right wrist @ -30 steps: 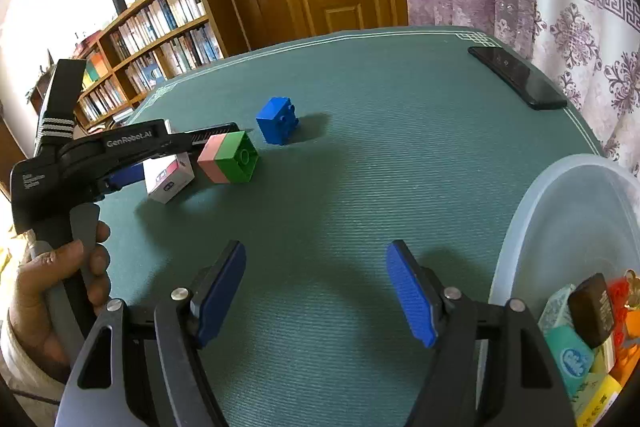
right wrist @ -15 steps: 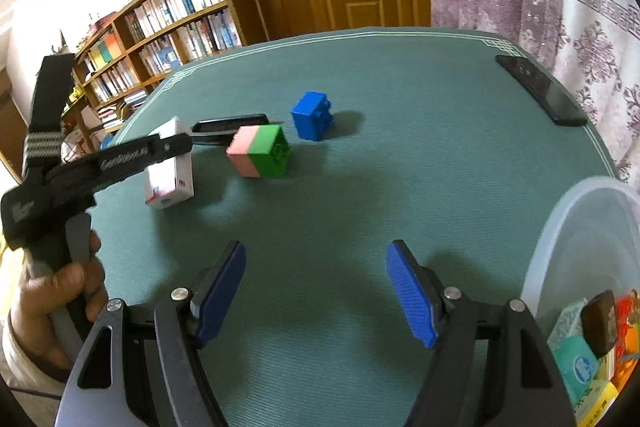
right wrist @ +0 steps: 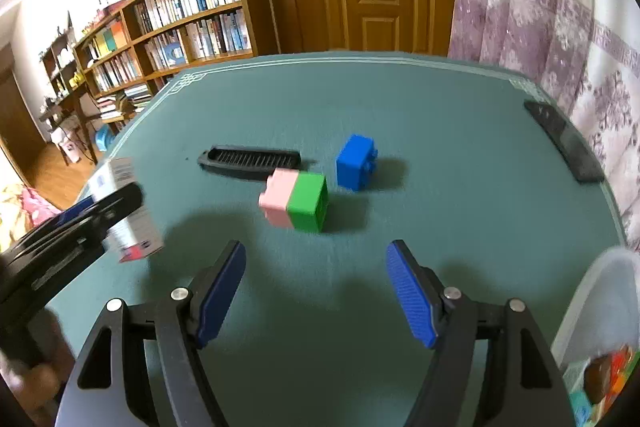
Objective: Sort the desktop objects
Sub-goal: 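Grasp the white medicine box with the left tool while the right tool approaches the pink-green block, then close the right tool on the pink-green block and lift it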
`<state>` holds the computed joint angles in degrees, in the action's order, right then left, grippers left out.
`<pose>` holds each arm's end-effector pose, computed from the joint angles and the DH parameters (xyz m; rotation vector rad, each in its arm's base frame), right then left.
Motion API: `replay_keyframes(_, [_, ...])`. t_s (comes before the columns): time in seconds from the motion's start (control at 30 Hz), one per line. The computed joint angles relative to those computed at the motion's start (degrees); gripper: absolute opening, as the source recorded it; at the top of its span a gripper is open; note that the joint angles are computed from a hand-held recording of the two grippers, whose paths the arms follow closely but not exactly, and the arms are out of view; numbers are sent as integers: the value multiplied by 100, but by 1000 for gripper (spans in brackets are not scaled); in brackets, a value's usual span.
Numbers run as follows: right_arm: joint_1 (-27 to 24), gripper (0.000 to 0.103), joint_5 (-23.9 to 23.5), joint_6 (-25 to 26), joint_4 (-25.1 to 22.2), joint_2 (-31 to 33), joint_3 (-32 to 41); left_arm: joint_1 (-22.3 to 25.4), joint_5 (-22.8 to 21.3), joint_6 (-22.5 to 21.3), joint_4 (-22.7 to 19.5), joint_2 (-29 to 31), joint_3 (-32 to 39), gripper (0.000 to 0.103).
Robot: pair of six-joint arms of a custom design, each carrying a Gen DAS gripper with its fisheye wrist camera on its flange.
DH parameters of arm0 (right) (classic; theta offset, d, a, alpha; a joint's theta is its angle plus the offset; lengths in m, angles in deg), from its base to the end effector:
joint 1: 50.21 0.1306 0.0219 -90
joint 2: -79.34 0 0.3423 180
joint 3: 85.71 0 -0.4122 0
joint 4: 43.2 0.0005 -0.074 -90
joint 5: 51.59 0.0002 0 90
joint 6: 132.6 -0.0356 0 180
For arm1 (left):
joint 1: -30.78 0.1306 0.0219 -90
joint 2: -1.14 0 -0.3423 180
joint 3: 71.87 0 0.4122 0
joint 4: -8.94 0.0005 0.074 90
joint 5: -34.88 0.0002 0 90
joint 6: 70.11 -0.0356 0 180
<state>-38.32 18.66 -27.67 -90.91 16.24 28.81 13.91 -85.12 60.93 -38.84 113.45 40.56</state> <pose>0.6410 0.1467 0.3362 -0.7070 2.3088 0.3961 0.6122 -0.1676 0.3705 -0.7011 2.1566 0.1059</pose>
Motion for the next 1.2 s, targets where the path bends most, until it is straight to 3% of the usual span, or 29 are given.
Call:
replay_keyframes(0.27, [243, 77, 215, -46, 236, 353, 310, 128, -18, 294, -27, -108, -205, 52])
replay_keyframes(0.53, [339, 76, 451, -47, 88, 804, 781, 122, 54, 283, -28, -71, -190, 52])
replay_keyframes(0.73, [381, 54, 534, 29, -36, 1046, 1082, 103, 64, 281, -75, -29, -140, 50])
replay_keyframes(1.2, [288, 53, 479, -56, -49, 763, 792, 98, 244, 149, 116, -124, -232, 50])
